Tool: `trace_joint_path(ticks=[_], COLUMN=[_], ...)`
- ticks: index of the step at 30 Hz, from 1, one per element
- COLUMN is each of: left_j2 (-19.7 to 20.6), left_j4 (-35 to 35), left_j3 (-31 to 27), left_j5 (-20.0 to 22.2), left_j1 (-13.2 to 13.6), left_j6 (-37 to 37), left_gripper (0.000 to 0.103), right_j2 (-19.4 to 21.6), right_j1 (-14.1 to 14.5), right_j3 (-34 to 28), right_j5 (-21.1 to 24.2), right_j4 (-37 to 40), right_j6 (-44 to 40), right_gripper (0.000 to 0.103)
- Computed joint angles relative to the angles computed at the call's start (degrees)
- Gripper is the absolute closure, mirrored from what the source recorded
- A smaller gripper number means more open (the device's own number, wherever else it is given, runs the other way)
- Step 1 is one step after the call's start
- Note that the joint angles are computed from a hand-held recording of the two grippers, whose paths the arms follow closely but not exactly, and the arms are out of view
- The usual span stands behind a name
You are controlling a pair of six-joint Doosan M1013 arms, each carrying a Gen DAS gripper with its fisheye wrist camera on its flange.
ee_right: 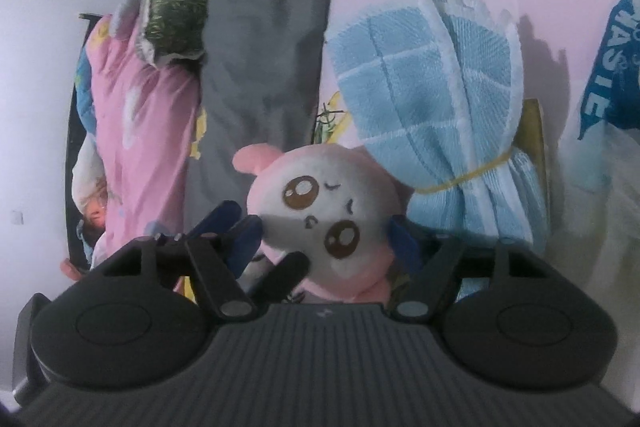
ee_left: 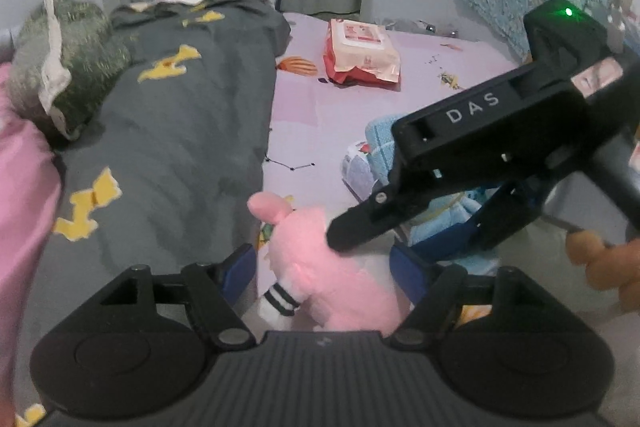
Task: Organize soft objects
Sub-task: 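Close the right tool on the pink plush toy and lift it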
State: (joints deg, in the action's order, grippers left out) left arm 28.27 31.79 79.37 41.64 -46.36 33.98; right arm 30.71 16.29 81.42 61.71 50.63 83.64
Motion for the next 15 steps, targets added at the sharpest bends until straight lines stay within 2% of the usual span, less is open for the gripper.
trace_joint_path(ticks=[5,9,15], left_j2=[-0.18,-0.48,-1.91], left_j4=[-6.69,-4.58,2.82], left_j3=[0.60,0.63,0.43], left_j5=[-3.33,-2.37,0.93], left_j1=[1.36,0.64,-1.52], left_j6=[1.56,-1.31,-6.57], left_gripper=[0.034,0.036,0.036], right_j2=[0.74,0.33,-1.85], right_j1=[0.14,0.22,-0.33], right_j3=[-0.60,-0.18,1.78], right_j5=[-0.11,-0.58,-0.08], right_j4=[0.47,0.75,4.85], right_j6=[0.35,-1.02,-5.26], right_gripper=[0.025,0.027,0.029])
